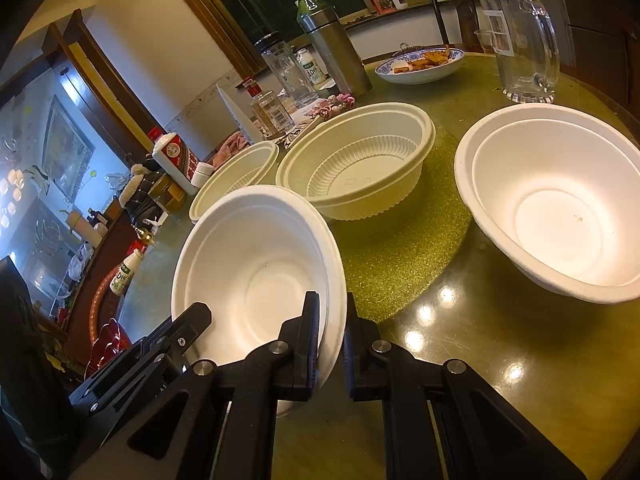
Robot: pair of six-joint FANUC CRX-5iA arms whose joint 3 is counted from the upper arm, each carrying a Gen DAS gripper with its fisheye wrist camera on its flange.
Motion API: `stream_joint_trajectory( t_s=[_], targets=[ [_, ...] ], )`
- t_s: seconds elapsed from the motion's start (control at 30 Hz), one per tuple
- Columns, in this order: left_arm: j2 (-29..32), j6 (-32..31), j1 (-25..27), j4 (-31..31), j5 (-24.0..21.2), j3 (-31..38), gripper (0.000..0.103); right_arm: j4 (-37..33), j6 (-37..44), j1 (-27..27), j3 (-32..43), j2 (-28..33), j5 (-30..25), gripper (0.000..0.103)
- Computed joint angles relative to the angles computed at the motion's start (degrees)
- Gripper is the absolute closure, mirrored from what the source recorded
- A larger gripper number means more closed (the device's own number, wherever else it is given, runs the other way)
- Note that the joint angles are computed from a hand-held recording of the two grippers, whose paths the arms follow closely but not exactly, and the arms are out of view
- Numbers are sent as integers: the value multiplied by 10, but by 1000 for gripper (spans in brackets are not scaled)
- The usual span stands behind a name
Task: Organize plates and bowls
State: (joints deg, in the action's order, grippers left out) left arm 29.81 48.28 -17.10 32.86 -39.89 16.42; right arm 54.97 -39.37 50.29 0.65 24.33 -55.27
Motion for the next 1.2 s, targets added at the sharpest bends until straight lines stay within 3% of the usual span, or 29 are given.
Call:
stream_joint_trajectory(
  t_s=[1.2],
  targets=[
    [-15, -20, -7, 3, 47, -28, 90, 20, -3, 1, 0, 3, -9, 93]
  ],
)
